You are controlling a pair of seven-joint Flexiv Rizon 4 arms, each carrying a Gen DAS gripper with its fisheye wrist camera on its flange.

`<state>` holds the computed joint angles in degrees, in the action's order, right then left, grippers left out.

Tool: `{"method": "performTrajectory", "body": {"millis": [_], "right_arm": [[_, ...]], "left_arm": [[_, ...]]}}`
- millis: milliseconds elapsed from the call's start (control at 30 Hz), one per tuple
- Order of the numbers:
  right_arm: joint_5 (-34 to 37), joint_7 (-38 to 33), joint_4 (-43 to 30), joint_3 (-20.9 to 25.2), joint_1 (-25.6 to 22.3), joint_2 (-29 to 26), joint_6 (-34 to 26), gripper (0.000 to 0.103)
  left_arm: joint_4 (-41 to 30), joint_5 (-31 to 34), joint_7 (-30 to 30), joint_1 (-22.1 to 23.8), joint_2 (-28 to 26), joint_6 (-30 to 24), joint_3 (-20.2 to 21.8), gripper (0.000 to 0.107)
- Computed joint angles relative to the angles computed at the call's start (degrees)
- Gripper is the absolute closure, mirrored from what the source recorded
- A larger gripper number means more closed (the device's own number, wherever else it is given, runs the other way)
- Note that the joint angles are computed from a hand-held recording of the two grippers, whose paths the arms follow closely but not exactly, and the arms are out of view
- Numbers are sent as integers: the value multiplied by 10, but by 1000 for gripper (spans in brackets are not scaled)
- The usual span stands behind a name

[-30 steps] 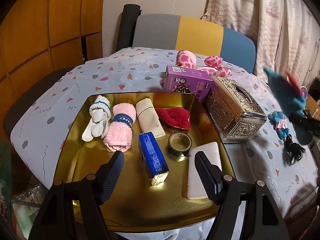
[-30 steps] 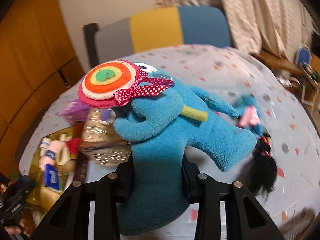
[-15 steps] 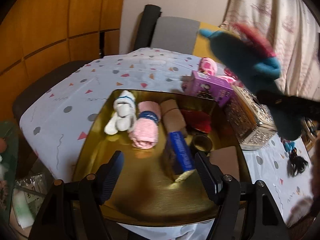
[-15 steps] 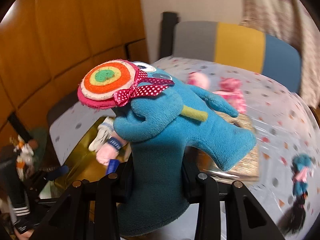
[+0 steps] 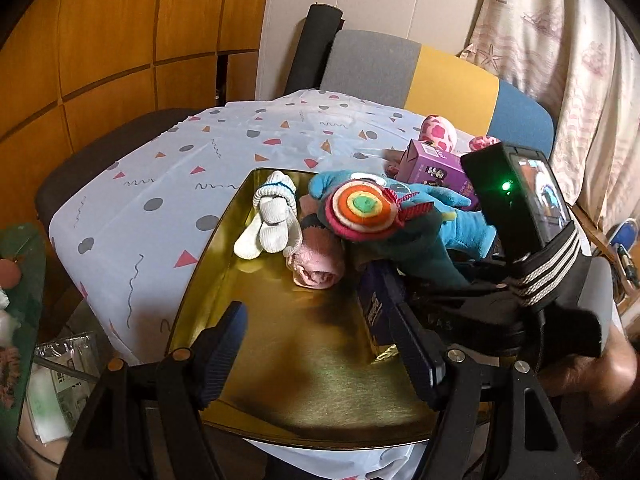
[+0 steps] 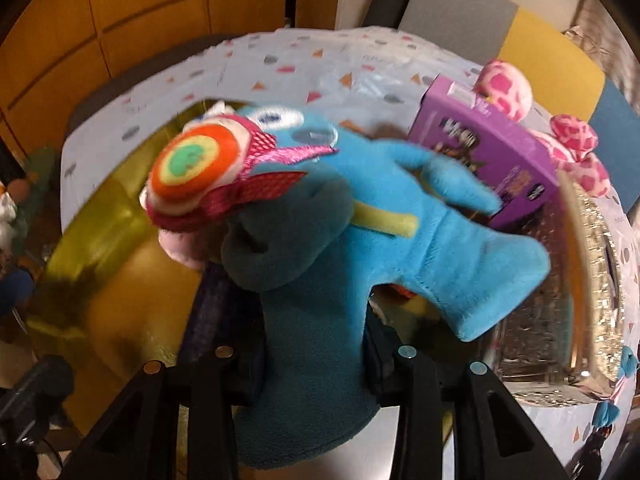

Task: Organize soft objects
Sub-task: 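Carry the blue plush elephant into the gold tray and open the right tool, then move both tools back toward the black beaded tassel and blue teddy bear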

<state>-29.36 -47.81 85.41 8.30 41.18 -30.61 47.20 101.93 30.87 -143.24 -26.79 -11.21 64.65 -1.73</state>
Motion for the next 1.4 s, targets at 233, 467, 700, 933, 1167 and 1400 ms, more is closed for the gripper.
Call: {"method": "performTrajectory", "body": {"millis": [233, 467, 700, 933, 1167, 1400], "right_arm": [[10, 11, 38, 4, -17, 21, 68, 57], [-12, 64, 91, -2, -15, 61, 123, 56], [-73, 144, 150, -16, -20, 102, 175, 56], [-157, 246, 222, -22, -43, 158, 219, 56], [-231, 330, 287, -7, -98, 223, 217, 56], [-248, 365, 350, 17, -164, 287, 180, 56]], "left_arm": [[-2, 3, -1, -2, 0, -4, -1, 33], [-4, 16, -6, -5, 6, -5, -2, 32], [-8, 36, -10, -9, 11, -6, -7, 32], [-16, 35, 11, -13, 9, -3, -17, 32], [-31, 25, 50, -27, -2, 2, -25, 32], [-57, -8, 122, -46, -27, 11, -33, 32]]}}
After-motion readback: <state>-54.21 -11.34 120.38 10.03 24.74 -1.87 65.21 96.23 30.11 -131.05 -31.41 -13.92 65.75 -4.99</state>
